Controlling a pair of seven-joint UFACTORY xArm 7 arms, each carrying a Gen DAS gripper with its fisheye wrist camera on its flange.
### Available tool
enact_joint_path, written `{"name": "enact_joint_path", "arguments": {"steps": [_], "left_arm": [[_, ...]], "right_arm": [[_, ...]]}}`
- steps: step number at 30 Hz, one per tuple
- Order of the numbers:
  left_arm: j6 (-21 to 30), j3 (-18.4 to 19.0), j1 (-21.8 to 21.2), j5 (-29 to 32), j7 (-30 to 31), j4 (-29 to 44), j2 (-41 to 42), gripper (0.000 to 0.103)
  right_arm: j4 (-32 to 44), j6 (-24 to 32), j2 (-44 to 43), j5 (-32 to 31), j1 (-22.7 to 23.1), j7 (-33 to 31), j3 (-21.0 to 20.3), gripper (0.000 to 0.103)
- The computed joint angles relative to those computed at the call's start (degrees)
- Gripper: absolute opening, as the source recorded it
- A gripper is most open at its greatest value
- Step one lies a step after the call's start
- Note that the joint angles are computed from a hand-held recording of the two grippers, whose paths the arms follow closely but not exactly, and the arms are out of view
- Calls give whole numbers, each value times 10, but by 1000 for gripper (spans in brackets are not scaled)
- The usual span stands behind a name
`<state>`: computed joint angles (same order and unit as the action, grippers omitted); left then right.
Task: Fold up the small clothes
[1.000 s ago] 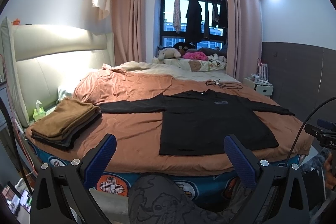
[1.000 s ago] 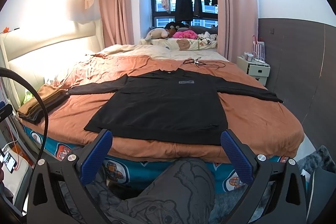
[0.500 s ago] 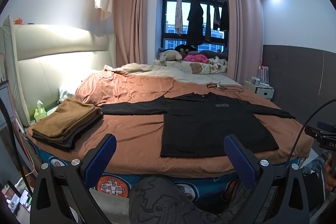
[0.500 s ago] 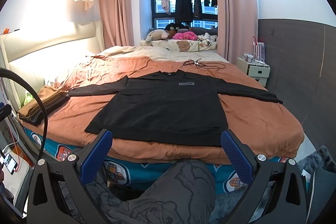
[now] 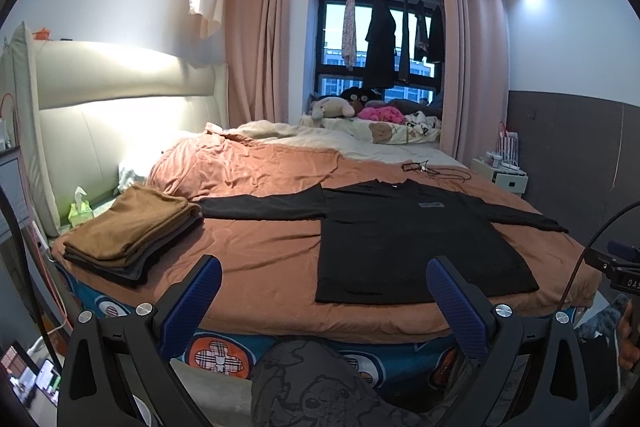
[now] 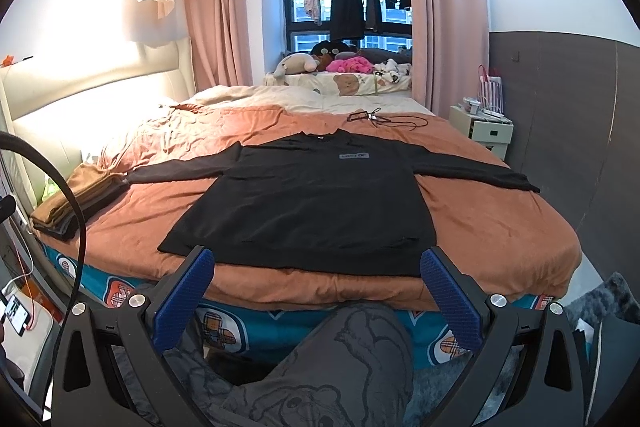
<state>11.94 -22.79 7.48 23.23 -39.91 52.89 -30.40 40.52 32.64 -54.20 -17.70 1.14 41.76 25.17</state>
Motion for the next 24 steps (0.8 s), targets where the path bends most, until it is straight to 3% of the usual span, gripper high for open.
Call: {"name": "enact_joint_path", "arguments": {"steps": [16, 24], "left_arm": [[-33, 9, 26, 12, -24, 36, 82, 103], [-17, 27, 29, 71, -70, 97, 154, 103]], "right_arm": [[56, -39, 108, -35, -37, -2, 5, 103], [110, -69, 204, -74, -55, 15, 2, 103]]}}
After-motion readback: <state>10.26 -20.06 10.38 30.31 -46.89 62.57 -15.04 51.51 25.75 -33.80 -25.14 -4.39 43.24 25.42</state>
